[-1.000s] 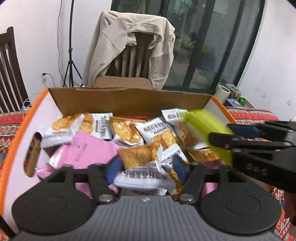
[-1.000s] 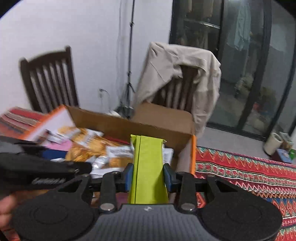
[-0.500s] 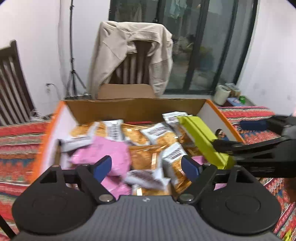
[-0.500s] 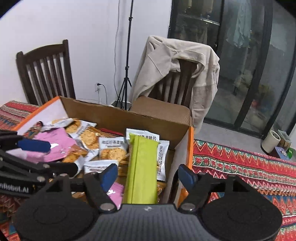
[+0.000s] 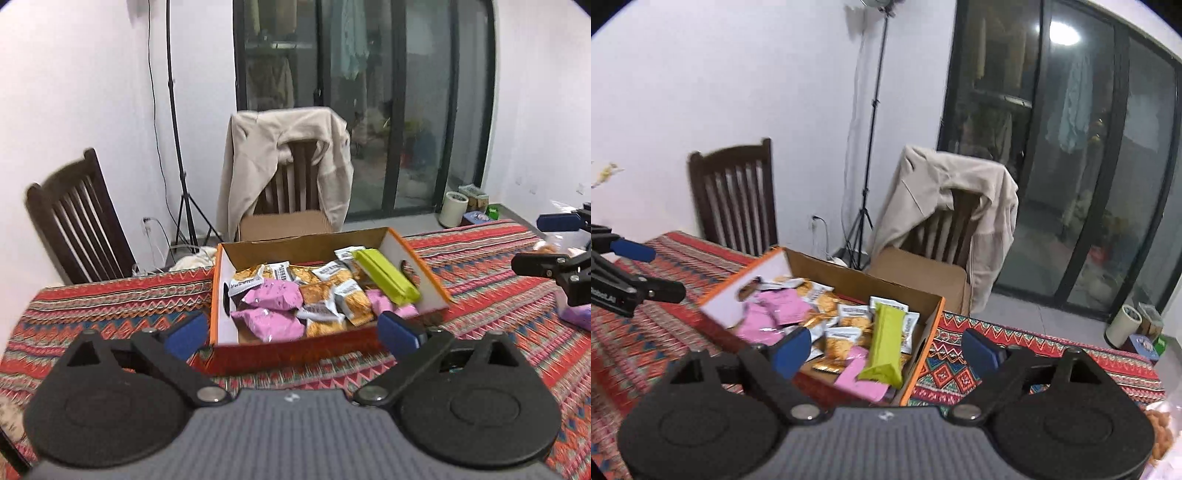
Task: Organize snacks
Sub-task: 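Lower both held snacks into the orange box and open both grippers, then grasp the colourful chip bag with the left gripper while the right grasps another green bar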
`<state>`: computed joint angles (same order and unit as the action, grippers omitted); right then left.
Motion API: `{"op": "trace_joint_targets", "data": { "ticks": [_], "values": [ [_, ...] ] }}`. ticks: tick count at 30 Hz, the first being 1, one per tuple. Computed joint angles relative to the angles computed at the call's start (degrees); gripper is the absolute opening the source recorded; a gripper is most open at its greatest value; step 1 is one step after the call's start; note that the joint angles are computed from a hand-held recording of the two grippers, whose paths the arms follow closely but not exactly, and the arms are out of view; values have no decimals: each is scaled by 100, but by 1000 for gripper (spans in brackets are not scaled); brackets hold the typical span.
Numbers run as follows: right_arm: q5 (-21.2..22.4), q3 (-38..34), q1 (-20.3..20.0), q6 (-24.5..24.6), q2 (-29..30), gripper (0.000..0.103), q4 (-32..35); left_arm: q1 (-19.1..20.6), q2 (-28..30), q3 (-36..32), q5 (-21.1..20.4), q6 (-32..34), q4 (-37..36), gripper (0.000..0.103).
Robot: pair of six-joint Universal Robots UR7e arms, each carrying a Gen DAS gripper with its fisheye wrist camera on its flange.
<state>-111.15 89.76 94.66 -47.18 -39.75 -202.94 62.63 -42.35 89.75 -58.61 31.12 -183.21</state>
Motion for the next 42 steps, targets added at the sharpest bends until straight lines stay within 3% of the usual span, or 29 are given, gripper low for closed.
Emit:
{"op": "trace_joint_targets", "data": {
  "ticks": [11, 16, 20, 23, 28, 35, 38, 42],
  "values": [
    [442, 2941, 209, -665, -1062, 93, -1822, -547, -1505, 3220, 484, -638, -1805, 103],
    [664, 4057, 134, -1005, -924, 102, -3225, -681, -1705, 4344, 751, -1213, -2695, 103],
    [940, 4801, -30, -866, -597, 102, -4342, -846, -1544, 5051, 1046, -1489, -3551, 103],
    [1252, 5248, -354, -653, -184, 102, -5219, -881, -1476, 5489, 1059, -1975, -3772, 103],
    [1554, 5611, -969, -356, 582, 102, -6208, -714, -1420, 5690, 984, -2675, -3312, 103],
    [1744, 5673, -1605, -240, 1357, 102, -6969, -733, -1072, 5632, 912, -2776, -3210, 103],
    [1615, 5591, -1692, -273, 1506, 102, -7208, -807, -790, 5505, 1006, -2848, -3261, 103],
    [1866, 5572, -1983, -152, 1445, 102, -7221, -914, -230, 5106, 1105, -2755, -3396, 103]
  ]
}}
